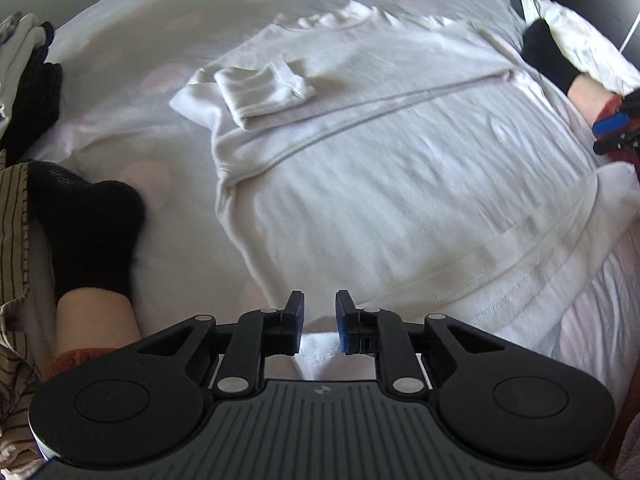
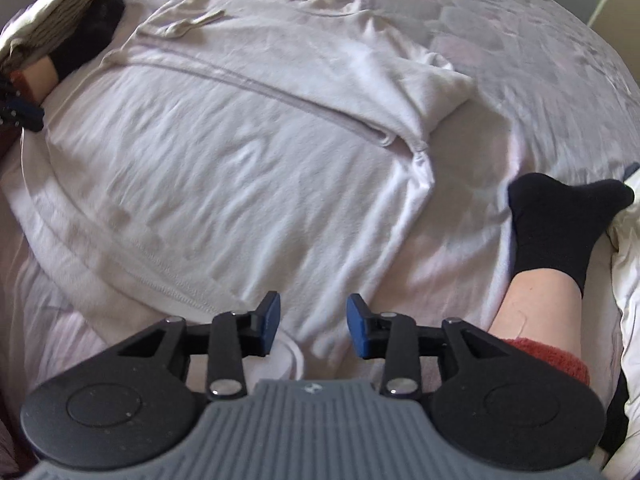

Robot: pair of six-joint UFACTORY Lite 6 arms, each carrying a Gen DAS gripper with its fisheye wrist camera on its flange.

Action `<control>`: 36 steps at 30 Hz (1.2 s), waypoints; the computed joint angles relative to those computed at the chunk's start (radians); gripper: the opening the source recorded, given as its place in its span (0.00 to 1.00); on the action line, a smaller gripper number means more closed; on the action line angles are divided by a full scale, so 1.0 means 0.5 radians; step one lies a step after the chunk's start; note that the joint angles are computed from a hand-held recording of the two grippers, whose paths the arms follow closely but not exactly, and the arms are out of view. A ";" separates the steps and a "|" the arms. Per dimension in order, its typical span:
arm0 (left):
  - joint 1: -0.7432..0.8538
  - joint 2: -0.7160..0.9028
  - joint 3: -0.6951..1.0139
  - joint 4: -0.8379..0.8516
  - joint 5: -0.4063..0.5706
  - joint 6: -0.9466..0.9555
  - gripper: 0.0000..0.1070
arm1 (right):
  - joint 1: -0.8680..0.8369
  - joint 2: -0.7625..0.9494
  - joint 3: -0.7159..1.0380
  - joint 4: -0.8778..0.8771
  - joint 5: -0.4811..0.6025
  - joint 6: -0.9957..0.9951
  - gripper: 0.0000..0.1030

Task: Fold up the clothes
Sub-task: 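Lift the white sheet edge with both grippers, pulling it taut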

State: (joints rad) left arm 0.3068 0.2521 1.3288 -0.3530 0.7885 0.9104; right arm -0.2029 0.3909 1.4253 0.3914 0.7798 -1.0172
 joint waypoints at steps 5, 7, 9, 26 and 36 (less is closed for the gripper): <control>0.124 -0.085 -0.023 -0.158 0.100 0.243 0.44 | -0.160 0.026 0.113 0.239 0.180 -0.122 0.46; 0.157 -0.138 -0.093 -0.190 0.106 0.335 0.49 | -0.200 -0.030 0.056 0.299 0.196 -0.199 0.53; 0.203 -0.178 -0.162 -0.245 0.142 0.457 0.50 | -0.267 -0.088 0.006 0.365 0.257 -0.321 0.53; 0.075 -0.206 -0.550 -0.192 -0.320 0.511 0.38 | -0.301 -0.252 -0.461 0.186 0.087 -0.540 0.38; 0.440 -0.680 -0.749 -0.740 -0.154 0.841 0.07 | -0.569 -0.571 -0.637 0.661 0.110 -0.820 0.09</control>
